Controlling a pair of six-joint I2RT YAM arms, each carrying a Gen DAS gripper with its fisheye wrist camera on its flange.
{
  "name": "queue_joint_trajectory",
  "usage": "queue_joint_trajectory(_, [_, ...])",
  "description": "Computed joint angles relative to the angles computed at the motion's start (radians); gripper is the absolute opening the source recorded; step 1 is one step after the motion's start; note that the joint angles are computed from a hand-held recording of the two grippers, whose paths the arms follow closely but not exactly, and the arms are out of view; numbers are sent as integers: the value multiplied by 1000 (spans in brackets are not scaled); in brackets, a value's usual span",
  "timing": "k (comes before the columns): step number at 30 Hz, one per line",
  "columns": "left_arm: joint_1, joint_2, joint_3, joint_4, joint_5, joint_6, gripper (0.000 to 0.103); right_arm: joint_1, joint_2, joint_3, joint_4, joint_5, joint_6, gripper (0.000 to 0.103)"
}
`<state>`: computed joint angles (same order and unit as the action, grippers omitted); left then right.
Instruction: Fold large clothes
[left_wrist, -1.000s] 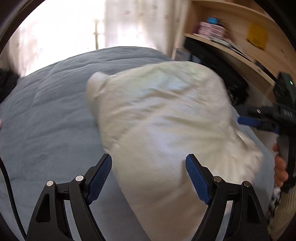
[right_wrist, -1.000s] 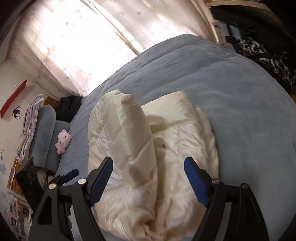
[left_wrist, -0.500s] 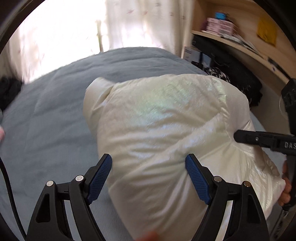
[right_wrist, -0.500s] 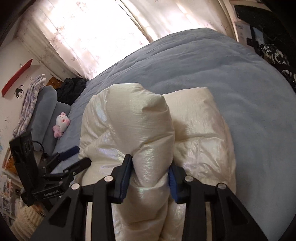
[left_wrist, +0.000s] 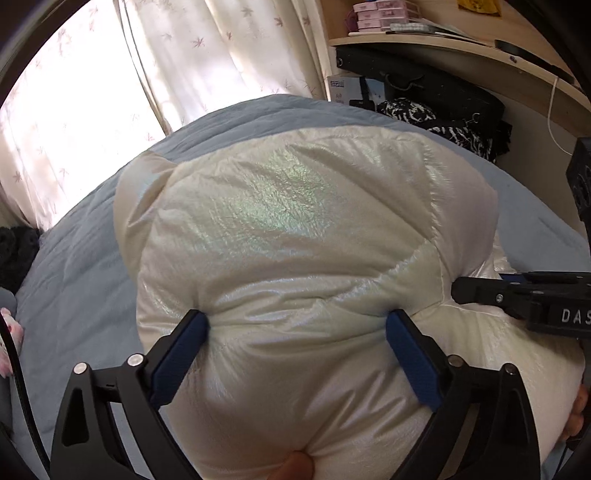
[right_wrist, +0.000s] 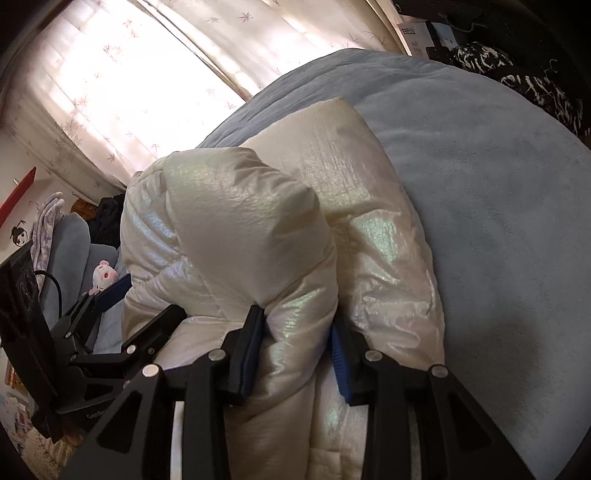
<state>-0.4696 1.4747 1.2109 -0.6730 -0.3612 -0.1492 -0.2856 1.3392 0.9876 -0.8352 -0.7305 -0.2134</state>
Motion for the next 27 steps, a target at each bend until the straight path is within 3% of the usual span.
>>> queue_joint_trajectory(9, [25,30,-76,119,1,-15,102,46,11,-78,162,25,59,34])
queue_joint_trajectory(15, [18,33,-119,180,-14,-11,102,43,12,-106,197,15,70,34])
queue_joint_trajectory(22, [16,25,-139,190,-23,-11,102,58,16,-98,194,27,87,34])
queue_joint_trajectory(27, [-5,25,-99,127,-53,-34,102,85,54,-1,87,72,83,35])
